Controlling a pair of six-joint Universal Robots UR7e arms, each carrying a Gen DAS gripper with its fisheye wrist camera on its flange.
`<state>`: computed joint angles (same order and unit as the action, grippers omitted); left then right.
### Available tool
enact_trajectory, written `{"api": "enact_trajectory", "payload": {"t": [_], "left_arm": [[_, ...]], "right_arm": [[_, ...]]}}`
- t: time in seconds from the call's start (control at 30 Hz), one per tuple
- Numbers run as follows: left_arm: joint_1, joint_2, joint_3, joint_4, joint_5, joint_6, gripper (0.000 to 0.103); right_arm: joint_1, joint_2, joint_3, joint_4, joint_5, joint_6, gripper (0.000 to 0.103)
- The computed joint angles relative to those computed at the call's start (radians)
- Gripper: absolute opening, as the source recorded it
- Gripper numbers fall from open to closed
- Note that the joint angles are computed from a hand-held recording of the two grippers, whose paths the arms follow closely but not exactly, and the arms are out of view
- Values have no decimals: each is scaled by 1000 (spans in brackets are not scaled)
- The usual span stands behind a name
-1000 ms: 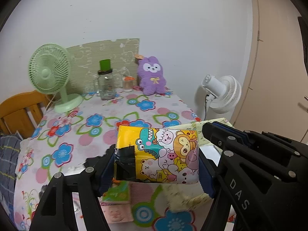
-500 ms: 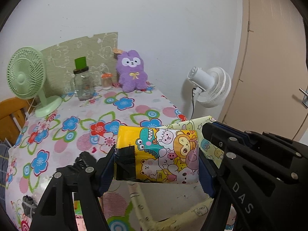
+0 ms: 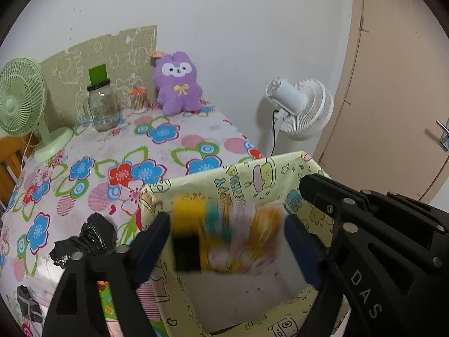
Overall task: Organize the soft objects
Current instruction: 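Lower the yellow pouch into the gift box and open the left tool, then withdraw the left tool from the box back over the bed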
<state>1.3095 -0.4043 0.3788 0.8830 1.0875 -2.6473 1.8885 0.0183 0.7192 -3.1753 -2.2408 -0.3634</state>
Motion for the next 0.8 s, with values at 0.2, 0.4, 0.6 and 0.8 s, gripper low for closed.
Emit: {"api": "enact_trajectory", "payload": {"t": [0.2,0.4,0.6,0.8], "left_arm": [[-4,-49,88,-58,-8,21,95],[-6,-94,157,-102,-16,30,97],[-8,-168,273,-178,-18,44,97],[-1,-237,360,-219,8,39,97]], "right_arm": [[1,10,-20,22,-17,8,3],[9,13,-22,25,-23,5,5],[26,20,-17,-4,-36,1,38],[46,10,39,-107,-1,-20,80]]}}
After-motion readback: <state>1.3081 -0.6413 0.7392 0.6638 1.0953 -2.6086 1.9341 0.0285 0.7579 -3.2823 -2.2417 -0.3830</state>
